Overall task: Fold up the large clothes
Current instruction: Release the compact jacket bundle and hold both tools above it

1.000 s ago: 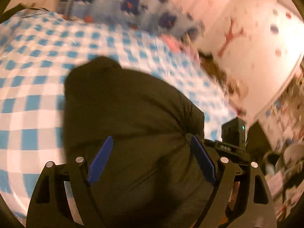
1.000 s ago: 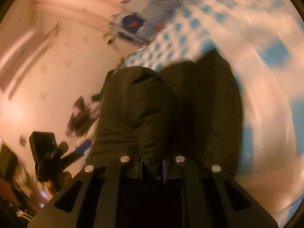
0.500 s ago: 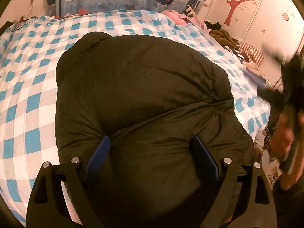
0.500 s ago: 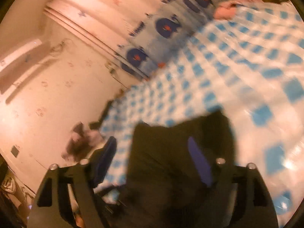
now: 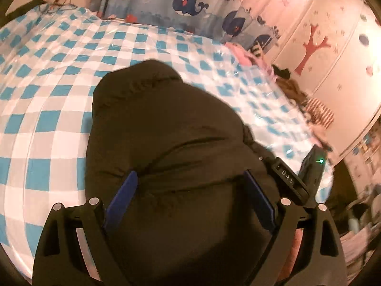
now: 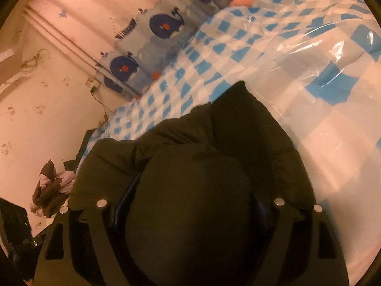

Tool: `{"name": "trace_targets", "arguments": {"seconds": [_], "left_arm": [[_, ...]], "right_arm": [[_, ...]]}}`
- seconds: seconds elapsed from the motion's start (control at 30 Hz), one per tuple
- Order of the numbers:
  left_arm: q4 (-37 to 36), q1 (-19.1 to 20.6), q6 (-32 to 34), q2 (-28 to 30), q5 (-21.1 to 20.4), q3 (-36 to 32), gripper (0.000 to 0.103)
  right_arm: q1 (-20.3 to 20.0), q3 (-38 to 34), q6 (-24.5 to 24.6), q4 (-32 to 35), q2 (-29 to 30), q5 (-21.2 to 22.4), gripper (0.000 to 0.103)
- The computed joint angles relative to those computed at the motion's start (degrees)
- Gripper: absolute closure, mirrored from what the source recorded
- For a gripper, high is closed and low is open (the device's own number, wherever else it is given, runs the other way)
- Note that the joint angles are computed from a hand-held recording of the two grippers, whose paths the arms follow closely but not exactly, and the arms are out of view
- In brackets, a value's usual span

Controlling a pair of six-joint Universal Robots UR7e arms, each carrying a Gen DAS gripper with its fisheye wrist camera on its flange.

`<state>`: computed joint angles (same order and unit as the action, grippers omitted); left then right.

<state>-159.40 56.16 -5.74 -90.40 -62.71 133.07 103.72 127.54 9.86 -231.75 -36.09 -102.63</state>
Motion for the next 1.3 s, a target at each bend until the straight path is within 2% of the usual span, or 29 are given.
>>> {"name": "trace_targets", "arguments": {"seconds": [0.03,0.1,0.2,0.27,0.3,0.37,0.4,0.47,0.53,0.57,0.6,0.63,0.7,0.73,0.87,0.9,0.97,1.07,1.17,1.23,1.3], "left_arm": [[-1.0,0.0,1.4,0.5,0.7,0.5,0.017],[-1.6,0.2,3.8,1.6,2.9,1.1,0.016],[1.3,0.9,2.9,1.0,3.5,0.6,0.016],[3.2,0.4,1.3,-0.7,3.9,0.2,0.016],[2.9,0.1,0.9,-1.7,3.9,0.3,0.016],[1.3,-0.5,0.8,-2.6,4.1,0.4,0.016],[0.5,-0.7,1.0,-2.6,4.1,0.3,0.016],[-1.4,-1.0,1.4,-1.6,4.1,-0.2,0.016],[-1.6,-0.7,1.4,-0.2,4.3,-0.7,0.016],[-1.0,-0.3,1.1,0.7,4.2,-1.0,0.016],[-0.7,0.1,1.1,1.4,4.3,-1.0,0.016],[-1.2,0.5,1.6,1.8,4.1,-0.8,0.016],[-2.0,0.8,2.5,2.2,4.0,-0.3,0.016],[-2.1,0.6,2.9,2.5,4.4,-0.1,0.016],[-2.1,-0.1,3.5,3.2,7.2,0.5,0.016],[-1.3,-0.6,3.2,2.5,7.8,0.7,0.016],[-0.4,-1.7,2.5,0.9,8.9,1.4,0.016],[0.3,-3.6,2.4,-1.4,10.8,3.0,0.016],[1.0,-6.3,2.4,-4.0,12.9,5.0,0.016],[2.0,-7.8,1.9,-5.6,13.4,6.2,0.016],[3.3,-9.1,1.8,-6.5,14.0,7.1,0.016]], "right_arm": [[-1.3,-0.2,-0.1,-2.2,1.7,1.7,0.025],[-1.8,-0.7,-0.3,-0.9,1.5,2.3,0.024],[-2.2,-0.1,0.4,6.1,-1.9,4.4,0.024],[-1.3,0.9,2.8,10.9,-5.6,3.2,0.024],[0.4,1.4,3.4,10.9,-7.4,0.4,0.024],[3.6,1.7,1.3,8.7,-9.1,-4.2,0.023],[6.0,0.6,-0.7,9.9,-10.2,-8.2,0.022],[9.8,-3.3,-3.8,17.9,-11.0,-17.4,0.022],[11.5,-7.1,-5.7,25.8,-9.4,-25.4,0.022],[11.0,-8.4,-7.6,28.0,-7.7,-27.8,0.022],[9.8,-8.6,-8.0,29.3,-6.5,-27.8,0.022],[7.8,-7.9,-7.3,29.3,-5.6,-25.5,0.022],[3.8,-5.7,-6.7,23.3,-3.8,-20.0,0.018],[3.1,-5.3,-6.4,22.0,-3.5,-19.1,0.017],[2.7,-4.9,-5.6,26.6,-5.7,-17.6,0.017],[3.0,-4.2,-4.3,28.5,-7.3,-17.3,0.018],[5.0,-2.3,-2.6,27.8,-10.1,-18.6,0.018],[10.4,1.0,-4.8,23.3,-12.8,-21.6,0.017],[13.5,2.7,-4.8,24.8,-13.6,-24.5,0.017],[14.0,3.6,-4.1,26.7,-12.4,-26.3,0.017],[11.0,5.1,-2.1,25.3,-10.6,-22.6,0.017]]}}
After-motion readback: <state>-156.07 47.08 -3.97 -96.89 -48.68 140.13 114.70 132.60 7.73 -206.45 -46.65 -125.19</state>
